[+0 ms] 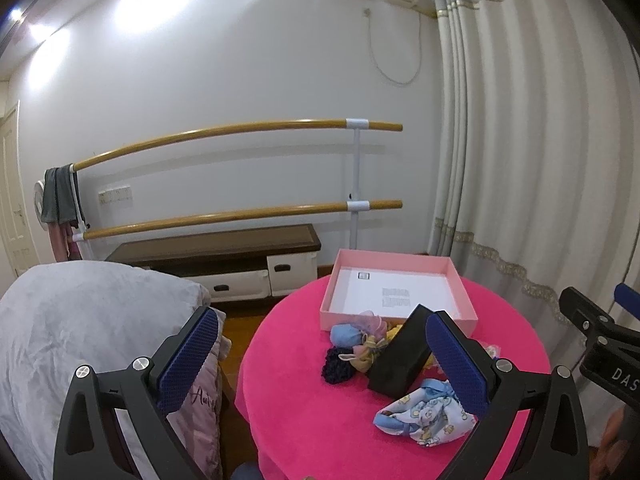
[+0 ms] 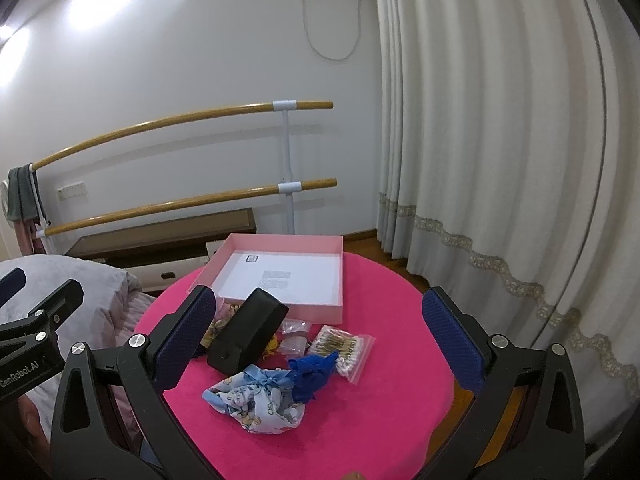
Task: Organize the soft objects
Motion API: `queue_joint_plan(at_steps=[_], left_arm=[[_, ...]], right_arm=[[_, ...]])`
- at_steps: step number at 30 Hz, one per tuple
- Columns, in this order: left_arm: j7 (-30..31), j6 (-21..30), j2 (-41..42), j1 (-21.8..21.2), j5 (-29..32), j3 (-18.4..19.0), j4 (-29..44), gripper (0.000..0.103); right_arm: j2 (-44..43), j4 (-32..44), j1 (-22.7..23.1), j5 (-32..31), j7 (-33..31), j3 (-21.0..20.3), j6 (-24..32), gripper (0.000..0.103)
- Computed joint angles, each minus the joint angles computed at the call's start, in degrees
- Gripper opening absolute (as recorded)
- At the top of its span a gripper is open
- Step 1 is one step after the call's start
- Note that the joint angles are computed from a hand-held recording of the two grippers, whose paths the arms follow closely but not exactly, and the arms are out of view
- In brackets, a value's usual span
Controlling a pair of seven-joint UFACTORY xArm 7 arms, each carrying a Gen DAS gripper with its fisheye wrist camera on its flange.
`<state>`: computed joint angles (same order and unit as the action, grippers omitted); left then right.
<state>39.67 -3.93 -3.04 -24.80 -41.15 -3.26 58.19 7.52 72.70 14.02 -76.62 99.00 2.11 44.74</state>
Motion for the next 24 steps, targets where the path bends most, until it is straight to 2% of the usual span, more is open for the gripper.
queue_joint_plan(at_steps=[7, 10, 15, 19, 24], left_arm=[[-11.2, 3.5, 4.3, 5.4, 12.7, -3.3, 2.2, 0.103], [-17.3, 5.5, 7.1, 6.5, 19.9, -3.8, 4.1, 0.103], [-23.4, 8.9, 11.9, 7.7, 27.1, -4.7, 8.0, 0.103], [-25.8, 11.5, 16.1, 9.3, 30.0, -6.2, 11.4, 0.103], [-28.1, 14.6, 21.4, 9.1, 32.9, -7.0, 15.8, 0.103]], right_arm=[[2.1, 0.3, -1.3, 3.5, -2.6, -1.1, -3.0, 0.103], [3.2, 0.1, -2.0, 6.1, -4.4, -1.9, -5.3, 0.103], [6.0, -0.4, -3.3, 11.2, -7.8, -3.5, -10.1, 0.103], [9.4, -0.1, -3.7, 16.1, -11.4, -4.9, -13.7, 0.103], [12.7, -0.2, -3.6, 21.7, -14.5, -7.3, -18.3, 0.103]])
